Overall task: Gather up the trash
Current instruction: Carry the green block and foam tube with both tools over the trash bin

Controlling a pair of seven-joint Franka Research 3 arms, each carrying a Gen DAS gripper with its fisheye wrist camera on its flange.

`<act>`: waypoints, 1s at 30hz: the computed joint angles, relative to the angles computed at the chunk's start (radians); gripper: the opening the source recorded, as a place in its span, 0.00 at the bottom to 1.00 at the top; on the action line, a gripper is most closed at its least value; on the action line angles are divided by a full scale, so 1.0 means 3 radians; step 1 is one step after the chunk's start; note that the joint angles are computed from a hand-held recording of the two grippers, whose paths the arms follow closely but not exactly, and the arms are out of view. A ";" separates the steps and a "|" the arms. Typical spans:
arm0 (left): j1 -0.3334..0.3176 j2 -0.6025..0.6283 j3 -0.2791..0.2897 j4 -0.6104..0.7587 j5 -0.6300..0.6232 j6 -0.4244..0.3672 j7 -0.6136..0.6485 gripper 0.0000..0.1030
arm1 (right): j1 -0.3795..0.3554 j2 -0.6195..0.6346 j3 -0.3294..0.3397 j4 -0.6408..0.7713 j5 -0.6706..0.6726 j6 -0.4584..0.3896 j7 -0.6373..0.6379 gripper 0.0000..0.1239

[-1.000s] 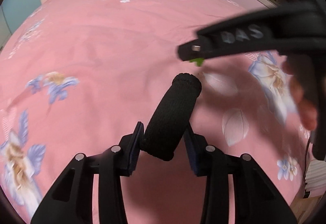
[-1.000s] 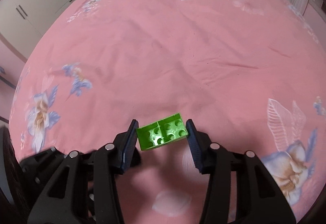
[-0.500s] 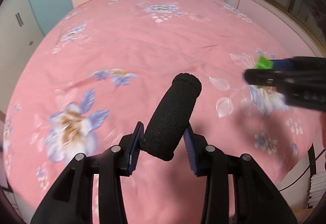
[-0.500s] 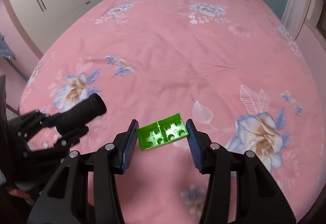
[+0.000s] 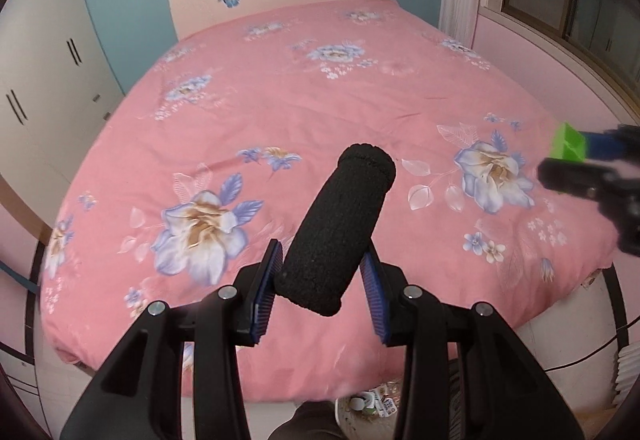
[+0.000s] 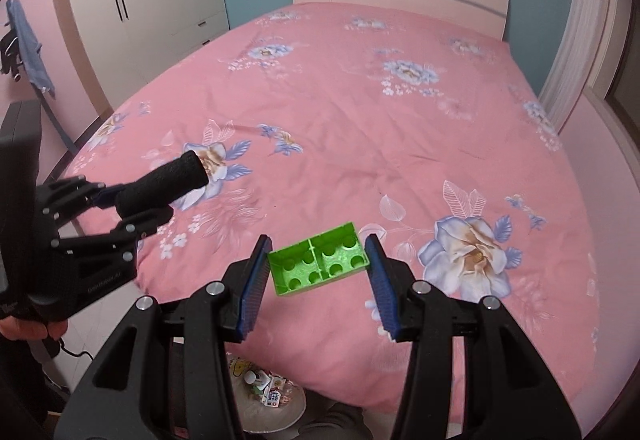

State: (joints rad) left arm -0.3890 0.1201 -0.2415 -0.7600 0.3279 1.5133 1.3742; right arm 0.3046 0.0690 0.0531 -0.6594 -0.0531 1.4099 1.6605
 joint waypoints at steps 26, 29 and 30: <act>0.0382 -0.1364 -0.0144 -0.1662 -0.0201 0.0315 0.0113 0.41 | -0.0185 -0.1316 0.0389 -0.1649 0.0103 0.0409 0.0143 0.39; 0.0397 -0.1480 -0.0124 -0.1898 -0.0269 0.0355 0.0147 0.41 | -0.0215 -0.1453 0.0379 -0.1921 0.0199 0.0455 0.0135 0.39; 0.0398 -0.1522 -0.0115 -0.1991 -0.0295 0.0370 0.0155 0.41 | -0.0227 -0.1484 0.0382 -0.1985 0.0221 0.0465 0.0136 0.39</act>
